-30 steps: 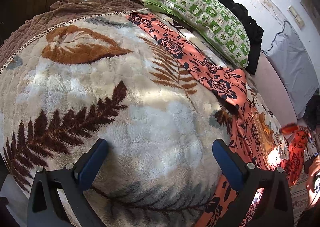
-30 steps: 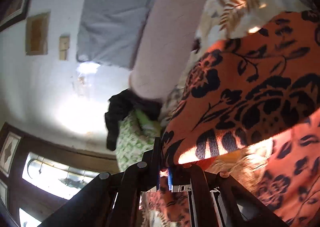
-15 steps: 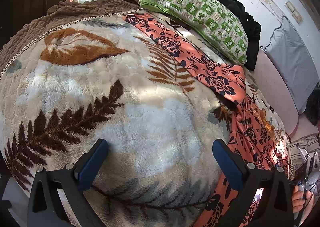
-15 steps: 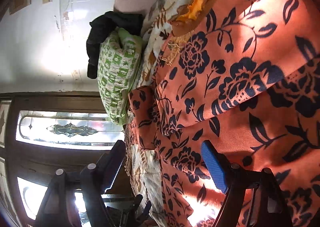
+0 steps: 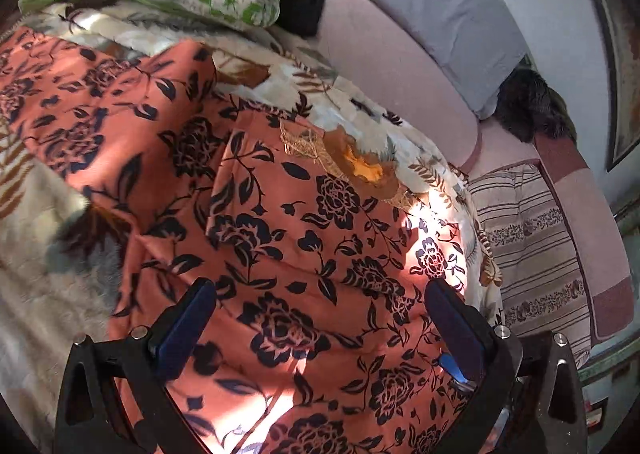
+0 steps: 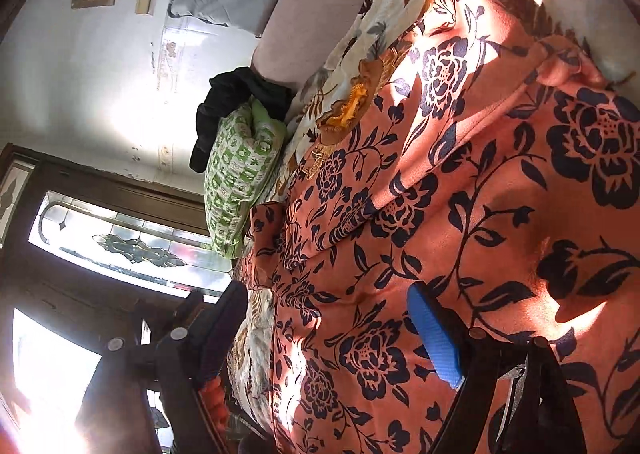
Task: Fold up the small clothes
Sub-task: 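Grasp the opposite side of the shirt with the left gripper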
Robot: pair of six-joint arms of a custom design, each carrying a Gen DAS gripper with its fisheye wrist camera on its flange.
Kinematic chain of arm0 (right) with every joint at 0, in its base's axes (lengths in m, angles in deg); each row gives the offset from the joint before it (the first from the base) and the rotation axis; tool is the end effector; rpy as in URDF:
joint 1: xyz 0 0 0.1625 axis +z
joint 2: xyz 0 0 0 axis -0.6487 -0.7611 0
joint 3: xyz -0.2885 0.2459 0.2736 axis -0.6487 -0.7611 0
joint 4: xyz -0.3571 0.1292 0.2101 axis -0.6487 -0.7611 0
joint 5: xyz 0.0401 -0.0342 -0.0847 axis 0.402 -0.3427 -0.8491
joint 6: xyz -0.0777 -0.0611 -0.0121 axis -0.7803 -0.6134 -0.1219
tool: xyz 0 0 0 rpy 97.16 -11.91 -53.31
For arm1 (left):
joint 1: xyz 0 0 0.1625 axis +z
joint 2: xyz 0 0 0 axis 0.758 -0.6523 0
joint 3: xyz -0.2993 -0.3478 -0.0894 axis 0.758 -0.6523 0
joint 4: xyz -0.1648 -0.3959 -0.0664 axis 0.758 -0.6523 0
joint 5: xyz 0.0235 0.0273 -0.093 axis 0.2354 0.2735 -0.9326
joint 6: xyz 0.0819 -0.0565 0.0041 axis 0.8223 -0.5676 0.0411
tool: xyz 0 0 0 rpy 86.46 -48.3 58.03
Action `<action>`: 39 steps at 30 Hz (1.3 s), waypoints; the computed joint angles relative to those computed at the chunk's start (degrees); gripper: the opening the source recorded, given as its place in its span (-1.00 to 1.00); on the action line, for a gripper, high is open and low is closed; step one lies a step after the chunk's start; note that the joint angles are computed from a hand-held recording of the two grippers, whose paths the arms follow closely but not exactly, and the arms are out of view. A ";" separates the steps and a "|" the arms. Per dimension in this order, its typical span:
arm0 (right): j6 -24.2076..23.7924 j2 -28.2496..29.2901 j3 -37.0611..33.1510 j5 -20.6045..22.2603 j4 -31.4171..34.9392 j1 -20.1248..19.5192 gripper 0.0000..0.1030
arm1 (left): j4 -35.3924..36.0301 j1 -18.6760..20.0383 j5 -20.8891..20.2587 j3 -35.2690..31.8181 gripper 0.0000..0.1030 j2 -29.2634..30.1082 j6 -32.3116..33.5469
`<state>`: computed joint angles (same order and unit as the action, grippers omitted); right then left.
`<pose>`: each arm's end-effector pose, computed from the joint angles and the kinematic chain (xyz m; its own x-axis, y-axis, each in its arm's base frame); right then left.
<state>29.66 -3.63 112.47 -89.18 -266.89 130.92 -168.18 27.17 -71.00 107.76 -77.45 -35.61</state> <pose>0.1625 -0.5812 0.0361 -0.9535 -0.0032 -0.3014 0.1693 0.8215 -0.5444 0.0010 -0.6566 0.2859 -0.9920 0.0078 -0.1260 0.0669 0.8787 -0.4727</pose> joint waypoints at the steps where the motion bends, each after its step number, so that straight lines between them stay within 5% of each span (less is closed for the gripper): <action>1: -0.99 -0.29 0.46 0.50 -0.11 -0.29 0.64 | 0.88 0.96 -1.72 -1.74 0.99 1.90 -3.10; 7: -2.99 -0.71 3.04 5.39 -3.17 -3.77 0.64 | -7.57 4.87 -6.07 -2.81 0.94 6.52 -17.89; 12: -2.17 -0.37 3.65 7.98 -4.75 -5.93 0.64 | -11.25 4.07 -2.17 -3.51 0.89 7.45 -21.03; 15: -2.45 -0.51 4.10 8.41 -5.54 -6.37 0.64 | -9.91 3.89 2.07 -4.77 0.44 8.52 -23.63; 17: -2.60 -0.67 4.29 7.84 -5.78 -6.40 0.64 | -6.98 2.64 7.89 -5.35 -0.20 8.54 -23.78; 18: -2.44 -0.68 4.33 7.81 -5.99 -6.39 0.64 | -4.69 2.34 10.52 -5.94 -0.92 8.63 -24.01; 20: -1.86 -0.64 4.34 7.24 -6.40 -6.34 0.64 | -4.44 2.71 10.86 -5.63 -0.89 8.20 -23.98; 24: -1.47 -1.11 5.15 5.33 -8.53 -6.36 0.64 | -17.89 -4.20 24.46 0.80 -0.89 6.31 -7.94; 26: -0.50 -1.64 5.74 5.00 -10.31 -6.58 0.64 | -23.52 -6.53 28.02 4.14 -0.89 5.63 -2.08; 30: 3.08 -2.23 5.49 5.30 -12.05 -7.32 0.64 | -14.76 -3.55 26.47 1.86 -0.89 7.78 -5.29; 33: 7.53 -1.65 2.44 9.65 -8.59 -8.75 0.64 | -15.38 -2.65 25.71 1.89 -0.89 8.51 -4.62; 34: 9.47 -1.21 1.06 8.14 -8.59 -8.67 0.64 | -15.54 -2.53 25.27 1.95 -0.88 8.44 -4.56; 39: 30.99 2.87 -4.65 6.58 -15.64 -11.39 0.61 | -14.65 -1.40 23.54 2.34 -0.88 6.88 -4.03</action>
